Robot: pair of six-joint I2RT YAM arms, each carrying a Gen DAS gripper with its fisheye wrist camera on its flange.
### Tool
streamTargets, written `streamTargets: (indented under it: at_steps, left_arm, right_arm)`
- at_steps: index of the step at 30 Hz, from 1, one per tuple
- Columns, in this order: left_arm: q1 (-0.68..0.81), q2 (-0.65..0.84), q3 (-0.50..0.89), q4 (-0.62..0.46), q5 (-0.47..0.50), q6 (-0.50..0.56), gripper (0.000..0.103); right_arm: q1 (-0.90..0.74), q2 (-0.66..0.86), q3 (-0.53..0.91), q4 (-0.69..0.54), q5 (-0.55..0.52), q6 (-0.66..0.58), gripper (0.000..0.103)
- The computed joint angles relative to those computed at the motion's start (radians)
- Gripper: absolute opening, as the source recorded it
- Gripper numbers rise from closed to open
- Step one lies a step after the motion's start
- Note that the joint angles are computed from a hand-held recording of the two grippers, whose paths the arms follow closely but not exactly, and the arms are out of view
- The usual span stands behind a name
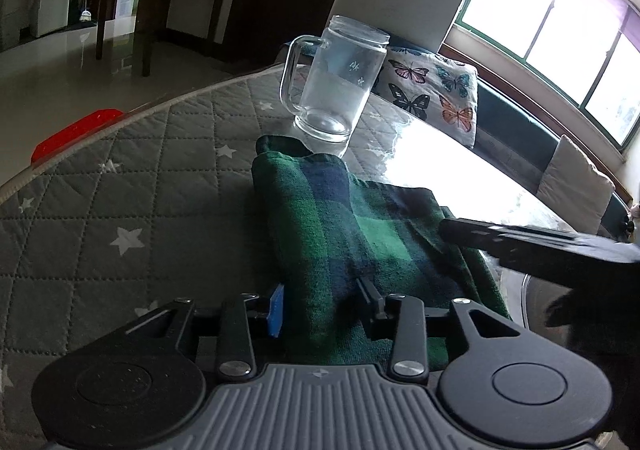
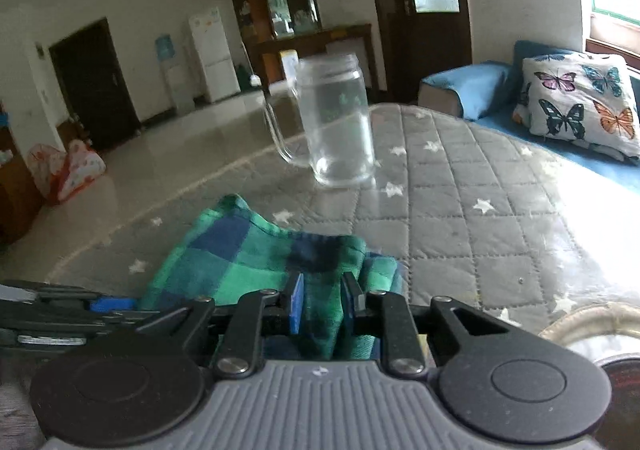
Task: Fold clothes
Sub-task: 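Carry the folded shirt with both tools toward the glass mug, then lower the folded shirt onto the mattress and open both tools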
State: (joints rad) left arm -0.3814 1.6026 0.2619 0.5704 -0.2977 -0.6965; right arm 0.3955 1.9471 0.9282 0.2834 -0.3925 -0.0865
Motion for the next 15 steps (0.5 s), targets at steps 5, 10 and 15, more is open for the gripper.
streamTargets:
  at_steps: [5, 10, 15]
  left_arm:
    - [0.003, 0.002, 0.006, -0.005, -0.001, 0.012, 0.045]
    - [-0.012, -0.03, -0.01, -0.005, -0.018, 0.013, 0.054]
    - [-0.069, -0.09, -0.043, -0.025, -0.064, -0.003, 0.063]
  right_arm:
    - [-0.015, 0.077, 0.07, -0.036, 0.012, 0.013, 0.019]
    - [-0.034, -0.011, 0.018, -0.066, -0.041, -0.018, 0.02]
    - [-0.044, -0.147, -0.095, -0.108, -0.094, -0.093, 0.02]
